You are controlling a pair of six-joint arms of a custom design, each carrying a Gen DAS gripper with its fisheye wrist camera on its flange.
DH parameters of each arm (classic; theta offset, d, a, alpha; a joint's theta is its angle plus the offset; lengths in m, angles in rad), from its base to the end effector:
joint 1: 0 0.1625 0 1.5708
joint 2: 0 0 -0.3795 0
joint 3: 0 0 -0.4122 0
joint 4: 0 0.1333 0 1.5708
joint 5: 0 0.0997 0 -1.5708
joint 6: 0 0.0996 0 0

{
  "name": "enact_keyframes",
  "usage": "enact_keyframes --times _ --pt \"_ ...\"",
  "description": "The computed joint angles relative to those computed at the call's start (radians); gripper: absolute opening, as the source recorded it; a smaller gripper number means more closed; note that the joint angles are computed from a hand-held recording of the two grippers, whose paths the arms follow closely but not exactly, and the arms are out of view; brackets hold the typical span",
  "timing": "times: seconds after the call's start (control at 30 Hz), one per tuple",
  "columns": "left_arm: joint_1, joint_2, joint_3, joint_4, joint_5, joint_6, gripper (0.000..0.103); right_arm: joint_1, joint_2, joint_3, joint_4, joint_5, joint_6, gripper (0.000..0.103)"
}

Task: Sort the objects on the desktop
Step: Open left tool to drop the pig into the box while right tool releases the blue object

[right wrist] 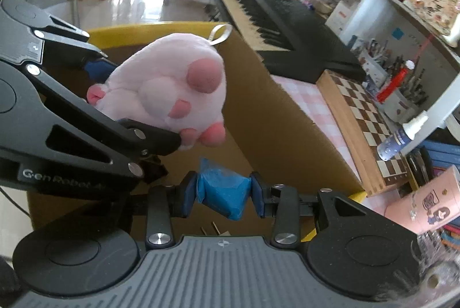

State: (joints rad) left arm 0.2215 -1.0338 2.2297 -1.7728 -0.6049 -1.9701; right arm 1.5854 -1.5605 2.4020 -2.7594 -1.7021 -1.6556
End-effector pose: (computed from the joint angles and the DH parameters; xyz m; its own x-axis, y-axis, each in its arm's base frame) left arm -0.2961 -0.2873 -0.0094 -0.7032 -0.3850 -0.5978 0.2977 0.6041 -0.7392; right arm 0.1262 -0.4041 0.1757 0.0977 -0.9394 0.3285 -0.9872 -0.0497 0.1515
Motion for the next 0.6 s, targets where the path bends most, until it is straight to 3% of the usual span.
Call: enact_keyframes --times 0.23,0.6 --pt "0.019 0.010 0.004 -0.050 -0.018 0.038 0.058 0.003 0.025 -0.009 0.001 -0.038 -0.030 0.037" --pt "0.018 0.009 0.012 -0.093 -0.014 0.062 0.062 0.002 0.030 -0.021 0.015 -0.062 0.002 0.037"
